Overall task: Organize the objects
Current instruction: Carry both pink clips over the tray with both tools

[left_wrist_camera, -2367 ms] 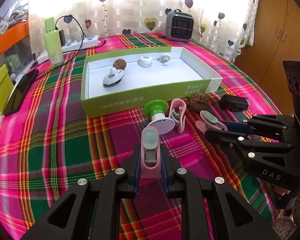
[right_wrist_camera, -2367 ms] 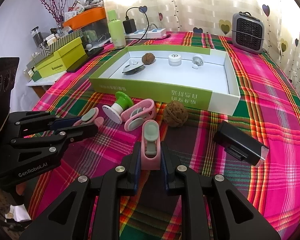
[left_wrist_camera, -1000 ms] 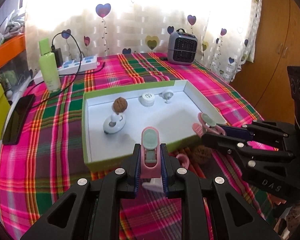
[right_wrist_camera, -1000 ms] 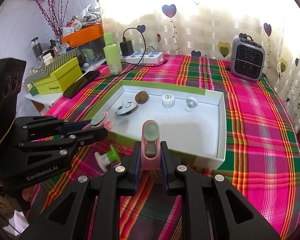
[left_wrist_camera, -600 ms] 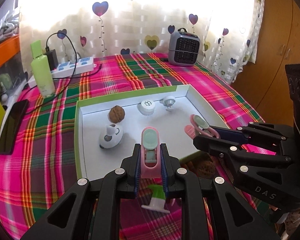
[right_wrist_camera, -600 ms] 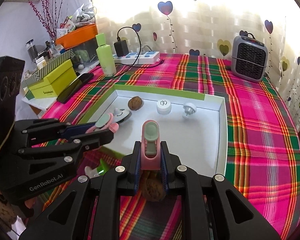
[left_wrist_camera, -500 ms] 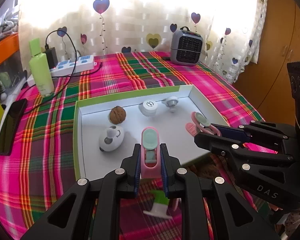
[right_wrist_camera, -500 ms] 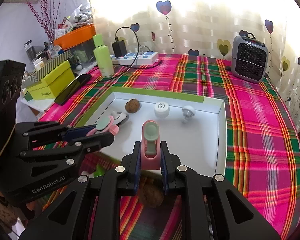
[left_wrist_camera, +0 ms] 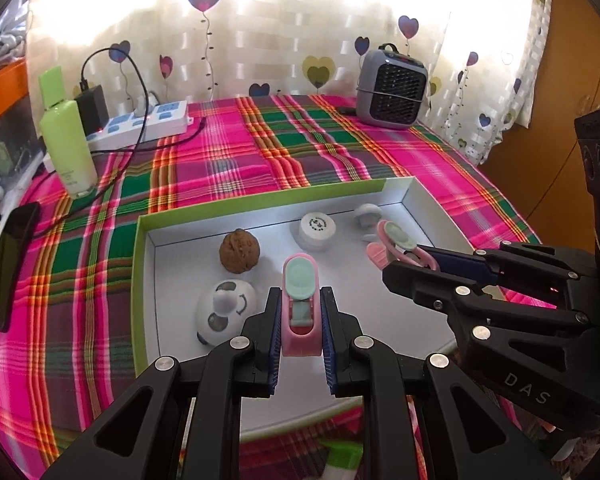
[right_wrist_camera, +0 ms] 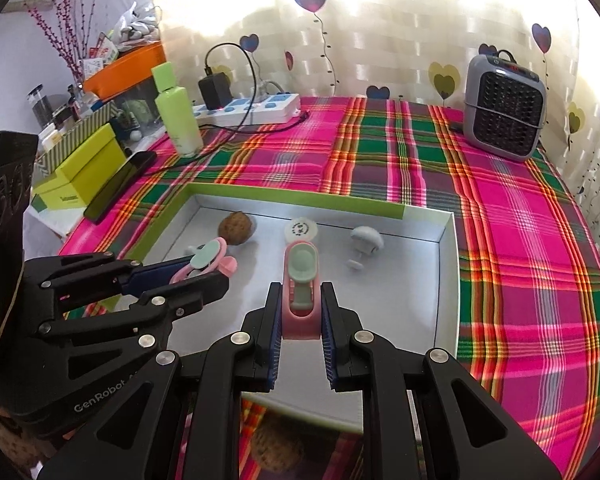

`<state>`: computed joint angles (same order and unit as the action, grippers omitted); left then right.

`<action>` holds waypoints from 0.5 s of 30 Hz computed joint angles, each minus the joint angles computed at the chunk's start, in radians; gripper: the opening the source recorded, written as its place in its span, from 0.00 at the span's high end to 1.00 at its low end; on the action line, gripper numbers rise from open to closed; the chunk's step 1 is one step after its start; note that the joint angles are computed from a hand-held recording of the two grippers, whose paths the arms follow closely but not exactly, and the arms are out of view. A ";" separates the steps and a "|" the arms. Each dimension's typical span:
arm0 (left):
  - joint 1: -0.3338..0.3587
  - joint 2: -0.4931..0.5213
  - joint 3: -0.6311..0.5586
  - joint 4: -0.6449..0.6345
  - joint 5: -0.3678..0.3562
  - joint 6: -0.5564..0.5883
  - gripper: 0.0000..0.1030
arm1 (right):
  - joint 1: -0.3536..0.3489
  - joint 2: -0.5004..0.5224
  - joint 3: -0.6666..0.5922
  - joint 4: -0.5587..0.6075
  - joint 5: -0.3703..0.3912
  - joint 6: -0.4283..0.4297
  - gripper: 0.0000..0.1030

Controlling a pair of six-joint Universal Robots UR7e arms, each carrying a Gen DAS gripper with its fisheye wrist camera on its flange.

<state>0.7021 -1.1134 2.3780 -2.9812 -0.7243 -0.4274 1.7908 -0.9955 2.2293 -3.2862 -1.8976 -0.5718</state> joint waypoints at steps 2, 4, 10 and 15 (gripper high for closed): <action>0.012 0.010 -0.012 -0.004 -0.008 0.017 0.84 | -0.004 0.005 -0.011 0.011 0.000 0.009 0.82; 0.023 0.018 -0.022 -0.006 -0.014 0.026 0.84 | -0.006 0.012 -0.022 0.022 -0.003 0.014 0.82; 0.051 0.029 -0.046 -0.001 -0.030 0.037 0.84 | -0.006 0.029 -0.047 0.050 -0.023 0.015 0.82; 0.062 0.038 -0.061 0.014 -0.032 0.043 0.84 | -0.007 0.043 -0.067 0.069 -0.033 0.020 0.82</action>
<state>0.7637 -1.0754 2.3172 -2.9669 -0.7559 -0.3839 1.7838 -0.9530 2.1626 -3.2170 -1.9305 -0.5522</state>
